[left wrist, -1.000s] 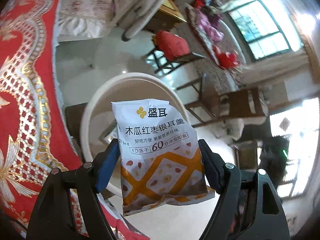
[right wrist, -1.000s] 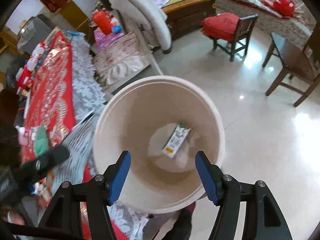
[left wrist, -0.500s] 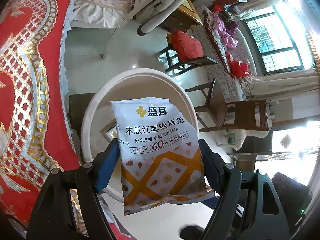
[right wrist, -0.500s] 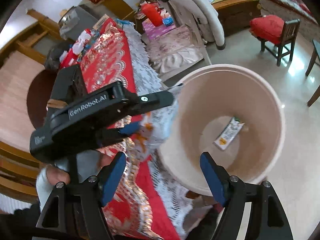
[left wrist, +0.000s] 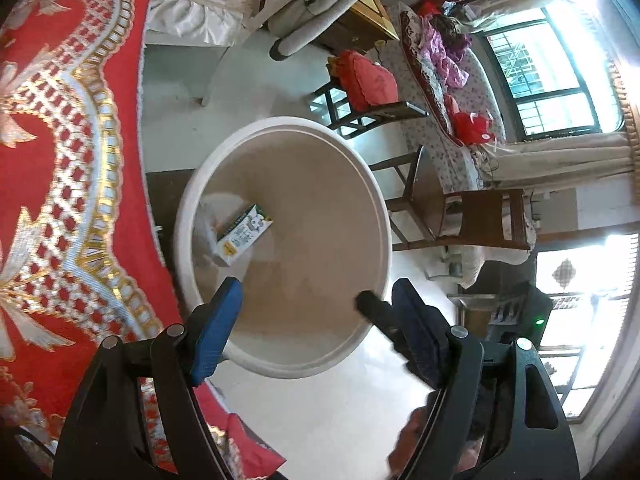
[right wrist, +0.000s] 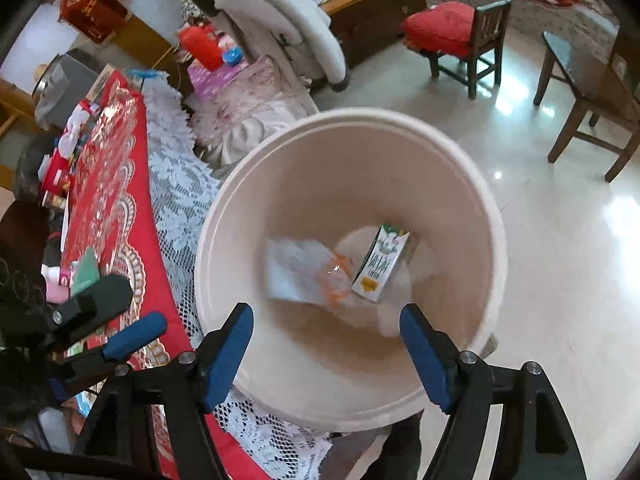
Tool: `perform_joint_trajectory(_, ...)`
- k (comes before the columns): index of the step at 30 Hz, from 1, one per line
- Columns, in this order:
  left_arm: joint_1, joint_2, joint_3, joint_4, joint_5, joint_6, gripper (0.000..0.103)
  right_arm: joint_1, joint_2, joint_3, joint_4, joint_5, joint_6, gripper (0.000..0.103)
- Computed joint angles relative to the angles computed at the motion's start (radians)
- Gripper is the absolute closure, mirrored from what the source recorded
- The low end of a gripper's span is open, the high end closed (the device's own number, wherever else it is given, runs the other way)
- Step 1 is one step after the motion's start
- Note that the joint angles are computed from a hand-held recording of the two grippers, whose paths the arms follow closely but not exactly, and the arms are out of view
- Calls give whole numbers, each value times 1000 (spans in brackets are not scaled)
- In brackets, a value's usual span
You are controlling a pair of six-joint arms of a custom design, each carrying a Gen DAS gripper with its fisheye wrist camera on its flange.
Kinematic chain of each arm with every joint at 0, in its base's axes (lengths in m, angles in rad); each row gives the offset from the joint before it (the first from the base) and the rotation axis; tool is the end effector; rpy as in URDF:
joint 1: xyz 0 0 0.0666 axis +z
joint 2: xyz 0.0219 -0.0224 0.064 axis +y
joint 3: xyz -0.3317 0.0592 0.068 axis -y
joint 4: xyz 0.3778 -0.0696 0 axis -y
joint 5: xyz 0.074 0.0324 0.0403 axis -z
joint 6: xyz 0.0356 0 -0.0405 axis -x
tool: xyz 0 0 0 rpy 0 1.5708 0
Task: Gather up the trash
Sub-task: 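Move both tools back over the table trash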
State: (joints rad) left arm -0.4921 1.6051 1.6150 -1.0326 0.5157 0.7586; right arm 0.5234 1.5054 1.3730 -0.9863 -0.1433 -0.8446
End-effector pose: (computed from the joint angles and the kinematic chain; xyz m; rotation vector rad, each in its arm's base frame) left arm 0.4618 -0.2679 0.3738 -0.1665 2.8062 -1.0607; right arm 0.4222 0.2490 0.3178 0.4058 2.7967 0.5678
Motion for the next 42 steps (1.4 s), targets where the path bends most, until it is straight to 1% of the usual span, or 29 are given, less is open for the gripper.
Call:
perform_joint_trajectory(2, -1, -18, -6, -16, -39, -23, 27, -1, -4, 18, -14, 17, 21, 29)
perform_joint_trajectory(4, -6, -35, 4, -61, -125, -73, 27, 1, 2, 48, -25, 31, 42, 29)
perform_joint_trajectory(6, -6, -61, -3, -84, -194, -118, 27, 15, 7, 76, -32, 55, 65, 29)
perform_joint_trajectory(9, 3, -105, -32, -103, -278, -148, 27, 42, 36, 132, -45, 85, 98, 29)
perform_joint_trajectory(13, 30, -172, -99, -97, -348, -158, 27, 79, 80, 197, -56, 100, 133, 29)
perform_joint_trajectory(15, 48, -217, -136, -108, -406, -161, 27, 102, 102, 231, -63, 107, 152, 29)
perform_joint_trajectory(18, 72, -267, -174, -122, -477, -169, 27, 136, 151, 302, -83, 111, 185, 29)
perform_joint_trajectory(20, 92, -309, -213, -122, -506, -175, 27, 156, 185, 351, -94, 103, 202, 29)
perform_joint_trajectory(23, 132, -373, -264, -141, -564, -181, 27, 190, 244, 436, -115, 95, 228, 28)
perform_joint_trajectory(27, 203, -460, -340, -166, -617, -213, 27, 235, 323, 551, -145, 81, 261, 28)
perform_joint_trajectory(31, 279, -533, -383, -211, -646, -248, 27, 275, 407, 677, -190, 62, 296, 28)
perform_joint_trajectory(33, 335, -571, -412, -229, -655, -271, 27, 295, 453, 745, -215, 49, 310, 28)
perform_joint_trajectory(35, 376, -601, -427, -251, -651, -285, 27, 314, 502, 818, -245, 38, 323, 28)
perform_joint_trajectory(36, 413, -617, -440, -258, -646, -301, 27, 322, 523, 851, -259, 35, 327, 28)
perform_joint_trajectory(37, 424, -631, -448, -266, -650, -300, 27, 330, 544, 883, -272, 31, 331, 28)
perform_joint_trajectory(40, 510, -665, -473, -278, -634, -337, 27, 353, 627, 1020, -334, 17, 346, 28)
perform_joint_trajectory(42, 581, -666, -477, -277, -601, -372, 27, 366, 673, 1100, -371, 16, 354, 28)
